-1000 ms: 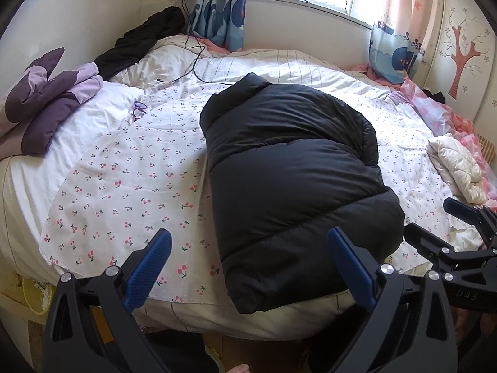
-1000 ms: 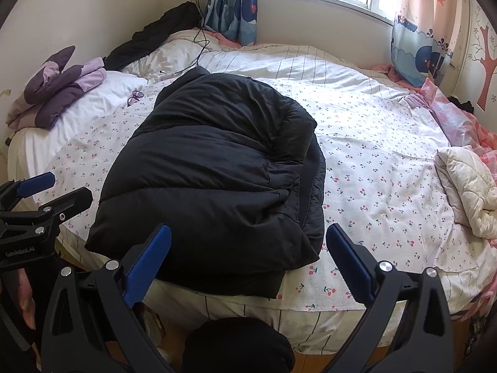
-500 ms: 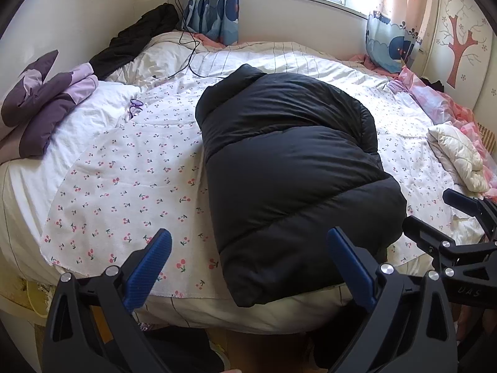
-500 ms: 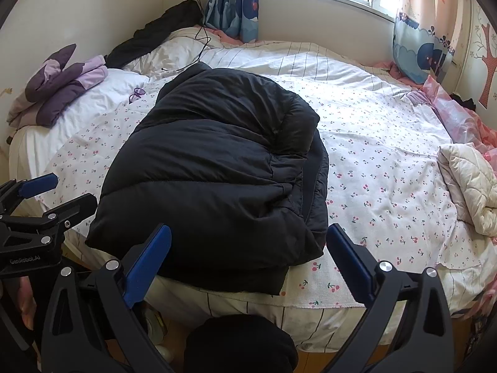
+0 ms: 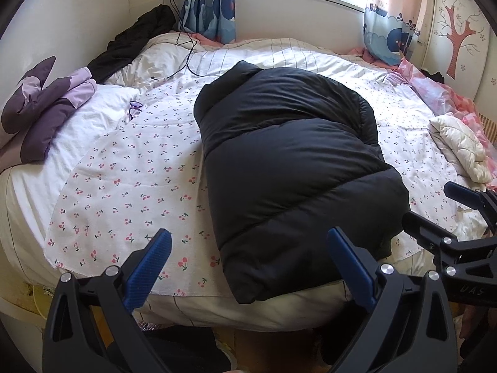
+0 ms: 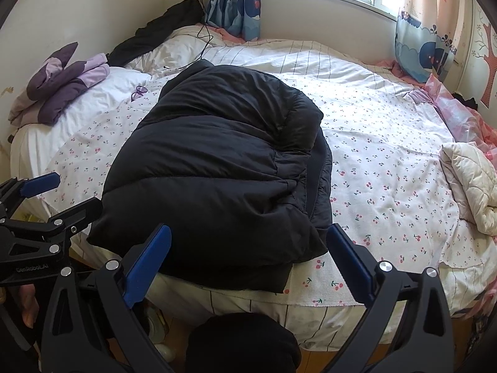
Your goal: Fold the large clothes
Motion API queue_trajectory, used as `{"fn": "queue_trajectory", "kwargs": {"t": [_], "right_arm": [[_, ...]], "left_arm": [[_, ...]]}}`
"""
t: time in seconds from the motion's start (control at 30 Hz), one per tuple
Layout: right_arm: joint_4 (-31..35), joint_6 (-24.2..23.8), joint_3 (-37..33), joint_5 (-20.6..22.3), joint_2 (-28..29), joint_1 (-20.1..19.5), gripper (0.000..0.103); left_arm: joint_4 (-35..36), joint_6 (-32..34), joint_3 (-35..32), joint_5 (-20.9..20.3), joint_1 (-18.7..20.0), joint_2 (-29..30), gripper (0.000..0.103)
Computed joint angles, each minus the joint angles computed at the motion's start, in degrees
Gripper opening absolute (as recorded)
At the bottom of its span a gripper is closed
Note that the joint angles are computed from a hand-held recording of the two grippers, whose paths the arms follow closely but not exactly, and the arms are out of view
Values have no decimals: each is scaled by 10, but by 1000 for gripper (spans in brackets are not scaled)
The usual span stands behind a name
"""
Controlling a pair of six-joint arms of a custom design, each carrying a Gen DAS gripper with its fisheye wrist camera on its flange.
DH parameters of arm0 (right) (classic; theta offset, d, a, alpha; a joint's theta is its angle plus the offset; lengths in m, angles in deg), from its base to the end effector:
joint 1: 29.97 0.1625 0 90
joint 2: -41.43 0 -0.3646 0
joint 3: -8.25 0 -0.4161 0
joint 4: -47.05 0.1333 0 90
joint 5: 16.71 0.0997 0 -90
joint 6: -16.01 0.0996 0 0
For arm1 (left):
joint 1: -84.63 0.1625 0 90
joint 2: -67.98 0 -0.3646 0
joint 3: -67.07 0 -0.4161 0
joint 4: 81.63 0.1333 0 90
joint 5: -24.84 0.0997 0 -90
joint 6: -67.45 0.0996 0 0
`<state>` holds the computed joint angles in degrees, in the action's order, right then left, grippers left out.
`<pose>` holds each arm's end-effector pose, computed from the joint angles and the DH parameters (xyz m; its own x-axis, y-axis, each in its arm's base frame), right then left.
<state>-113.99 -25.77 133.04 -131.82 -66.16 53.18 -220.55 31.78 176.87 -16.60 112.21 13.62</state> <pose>0.0404 -0.4268 0.4143 -0.6868 -0.0561 0.7246 -0.5193 0.7355 -0.4352 -0.3824 -0.4344 0.0393 -0.7011 0.2404 -0.6713 0.5807 0.7387 -0.3421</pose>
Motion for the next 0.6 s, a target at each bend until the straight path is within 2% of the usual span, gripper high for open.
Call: {"fn": "queue_trajectory", "kwargs": {"t": [0.6], "right_arm": [[12, 0, -4, 5, 1, -6, 96]], "left_arm": [[5, 4, -6, 2, -5, 10, 96]]}}
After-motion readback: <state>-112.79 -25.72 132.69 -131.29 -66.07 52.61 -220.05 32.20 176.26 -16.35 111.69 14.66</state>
